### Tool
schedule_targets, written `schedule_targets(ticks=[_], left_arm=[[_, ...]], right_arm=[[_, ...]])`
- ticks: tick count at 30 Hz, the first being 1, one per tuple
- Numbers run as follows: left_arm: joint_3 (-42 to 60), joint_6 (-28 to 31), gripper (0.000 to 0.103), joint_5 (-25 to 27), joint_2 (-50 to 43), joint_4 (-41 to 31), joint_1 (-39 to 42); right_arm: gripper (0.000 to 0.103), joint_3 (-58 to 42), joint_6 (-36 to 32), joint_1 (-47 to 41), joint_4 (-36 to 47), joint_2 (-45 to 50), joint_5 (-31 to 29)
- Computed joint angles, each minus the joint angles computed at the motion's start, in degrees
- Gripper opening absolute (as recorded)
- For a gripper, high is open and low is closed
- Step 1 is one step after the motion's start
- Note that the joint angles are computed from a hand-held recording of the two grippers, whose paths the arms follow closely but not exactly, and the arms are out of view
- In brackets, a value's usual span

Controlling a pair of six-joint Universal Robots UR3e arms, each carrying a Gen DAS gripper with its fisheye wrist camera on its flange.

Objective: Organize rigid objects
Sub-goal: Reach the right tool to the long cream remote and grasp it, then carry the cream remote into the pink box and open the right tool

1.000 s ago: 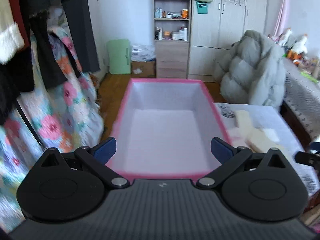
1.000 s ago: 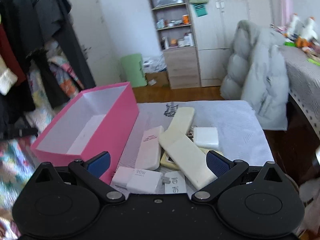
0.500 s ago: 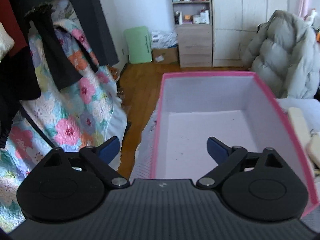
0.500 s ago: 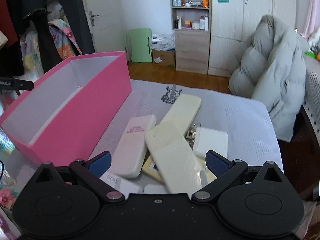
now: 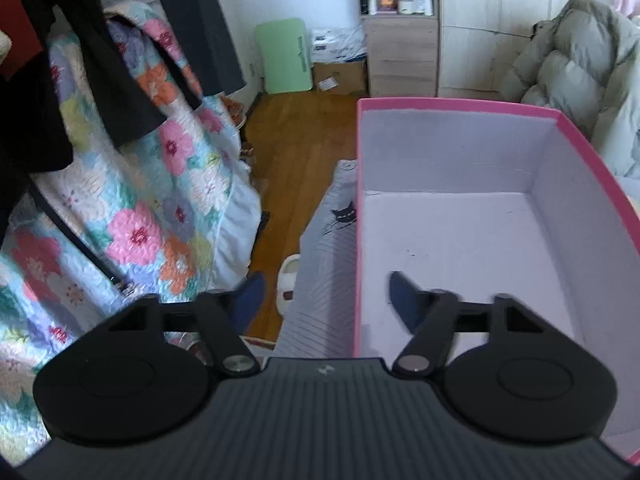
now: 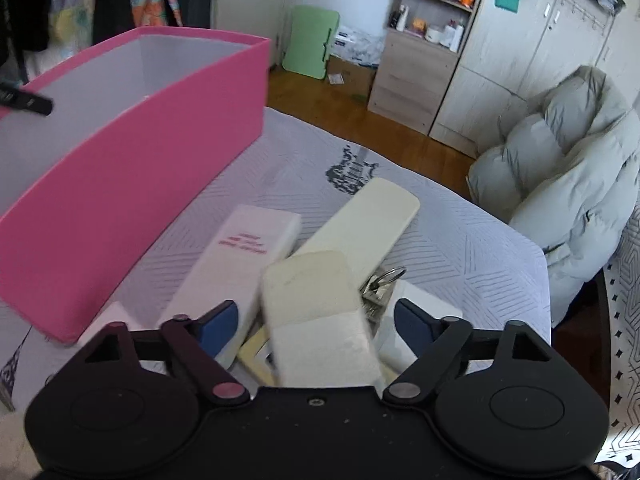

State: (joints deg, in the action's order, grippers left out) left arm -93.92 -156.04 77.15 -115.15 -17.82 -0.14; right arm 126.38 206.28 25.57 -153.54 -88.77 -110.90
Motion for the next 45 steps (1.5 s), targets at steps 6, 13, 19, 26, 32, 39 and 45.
schedule_targets(ticks=[6, 13, 19, 26, 32, 39, 45], left_arm=[[-0.85, 1.01, 0.037, 1.83, -0.53, 2.89, -1.12], [1.58, -0.03, 0.035, -0.98, -1.03, -1.84, 0.31], [-1.13, 0.16, 0.018, -5.21, -0.33, 0.6, 2.12], [-3.37, 0.41, 0.011, -6.85, 0.16, 3.45, 2.71], [-4.8, 0.8, 0.009, -6.79, 0.65, 5.51, 2.24], [-7.08, 1.25, 0.005, -7.47, 1.36, 8.11, 2.46], [-7.33, 1.2, 0.003, -8.84, 1.41, 8.18, 3.13]], right_arm=[[0.058, -0.26, 1.15, -0.17, 1.09, -0.6, 0.39], [0.059, -2.78, 2.91, 0.72, 3.36, 0.94, -1.02], [0.058, -2.08, 10.85, 6.02, 5.47, -4.36, -9.23], [0.058, -5.69, 15.69, 9.66, 12.05, -9.63, -15.04], [0.058, -8.78, 9.8, 8.54, 4.5, -9.93, -15.47], [0.058, -24.44, -2.23, 7.47, -3.32, 0.94, -10.91], [0.058, -43.6, -4.99, -0.25, -5.28, 19.9, 10.85]])
